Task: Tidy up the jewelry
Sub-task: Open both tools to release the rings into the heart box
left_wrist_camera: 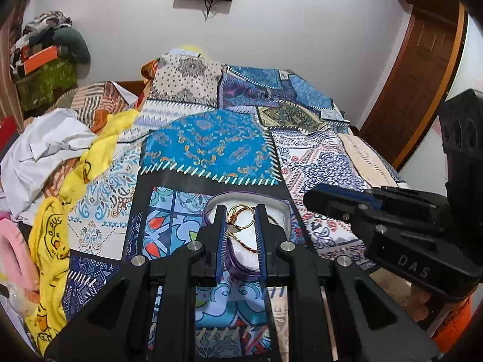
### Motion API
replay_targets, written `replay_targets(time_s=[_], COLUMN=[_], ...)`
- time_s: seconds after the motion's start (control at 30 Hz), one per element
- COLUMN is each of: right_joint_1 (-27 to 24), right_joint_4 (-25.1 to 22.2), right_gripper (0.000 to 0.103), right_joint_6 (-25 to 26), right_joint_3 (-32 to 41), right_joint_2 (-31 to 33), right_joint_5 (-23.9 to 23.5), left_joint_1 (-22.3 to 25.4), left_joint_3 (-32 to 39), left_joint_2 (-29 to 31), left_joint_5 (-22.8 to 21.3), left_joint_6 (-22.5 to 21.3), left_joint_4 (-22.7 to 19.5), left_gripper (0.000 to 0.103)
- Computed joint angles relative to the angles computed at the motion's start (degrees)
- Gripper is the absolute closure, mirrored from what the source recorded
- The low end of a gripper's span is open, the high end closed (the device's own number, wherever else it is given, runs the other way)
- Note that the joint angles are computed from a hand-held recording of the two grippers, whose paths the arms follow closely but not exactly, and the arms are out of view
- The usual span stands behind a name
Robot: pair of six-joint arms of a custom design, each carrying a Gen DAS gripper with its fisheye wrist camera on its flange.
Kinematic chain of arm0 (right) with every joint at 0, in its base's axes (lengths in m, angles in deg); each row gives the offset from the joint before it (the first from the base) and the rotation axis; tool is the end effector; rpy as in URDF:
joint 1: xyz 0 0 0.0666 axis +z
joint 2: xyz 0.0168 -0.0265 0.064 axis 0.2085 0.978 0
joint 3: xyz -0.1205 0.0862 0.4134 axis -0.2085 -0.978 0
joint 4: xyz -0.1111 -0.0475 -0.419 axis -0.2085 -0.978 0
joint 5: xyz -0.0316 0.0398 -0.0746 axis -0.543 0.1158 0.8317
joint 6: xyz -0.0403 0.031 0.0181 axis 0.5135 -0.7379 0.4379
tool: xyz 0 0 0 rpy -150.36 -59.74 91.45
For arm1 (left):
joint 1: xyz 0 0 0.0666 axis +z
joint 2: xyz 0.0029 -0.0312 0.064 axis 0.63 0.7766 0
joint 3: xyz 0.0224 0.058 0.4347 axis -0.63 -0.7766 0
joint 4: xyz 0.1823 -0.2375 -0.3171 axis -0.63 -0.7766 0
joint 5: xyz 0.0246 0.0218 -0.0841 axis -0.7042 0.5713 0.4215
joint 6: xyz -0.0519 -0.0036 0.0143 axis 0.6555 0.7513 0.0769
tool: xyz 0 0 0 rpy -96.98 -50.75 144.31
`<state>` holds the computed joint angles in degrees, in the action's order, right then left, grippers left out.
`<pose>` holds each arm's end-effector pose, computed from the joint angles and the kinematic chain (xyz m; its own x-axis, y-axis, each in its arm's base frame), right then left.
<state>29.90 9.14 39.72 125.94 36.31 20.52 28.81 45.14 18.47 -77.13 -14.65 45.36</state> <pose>0.6141 0.2086 0.3629 -0.6905 -0.2455 -0.6804 -0.5011 0.8407 0.2051 0.6130 -0.1162 0.3218 -0.7111 -0.0687 -0.6998 0.1398 0.9615 -0.2365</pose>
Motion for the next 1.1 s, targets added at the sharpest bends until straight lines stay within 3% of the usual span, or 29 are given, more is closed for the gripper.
replay_targets(time_s=[0.6, 1.0, 1.1], right_joint_1=[0.7, 1.2, 1.3], right_joint_4=[-5.7, -7.1, -6.5], right_gripper=[0.094, 0.093, 0.083], right_joint_6=[2.1, 3.5, 3.6], right_joint_3=[3.0, 3.4, 2.9], right_joint_2=[4.2, 4.7, 4.1], right_joint_5=[-2.5, -1.4, -0.5], left_joint_1=[1.1, 1.1, 1.2], left_joint_3=[5.6, 5.3, 4.7], left_joint_2=[6.1, 5.3, 4.5], left_joint_5=[4.7, 3.6, 3.3], left_joint_6=[-0.4, 0.0, 0.4], left_joint_4=[-3.0, -3.1, -2.9], left_gripper=[0.086, 0.086, 0.086])
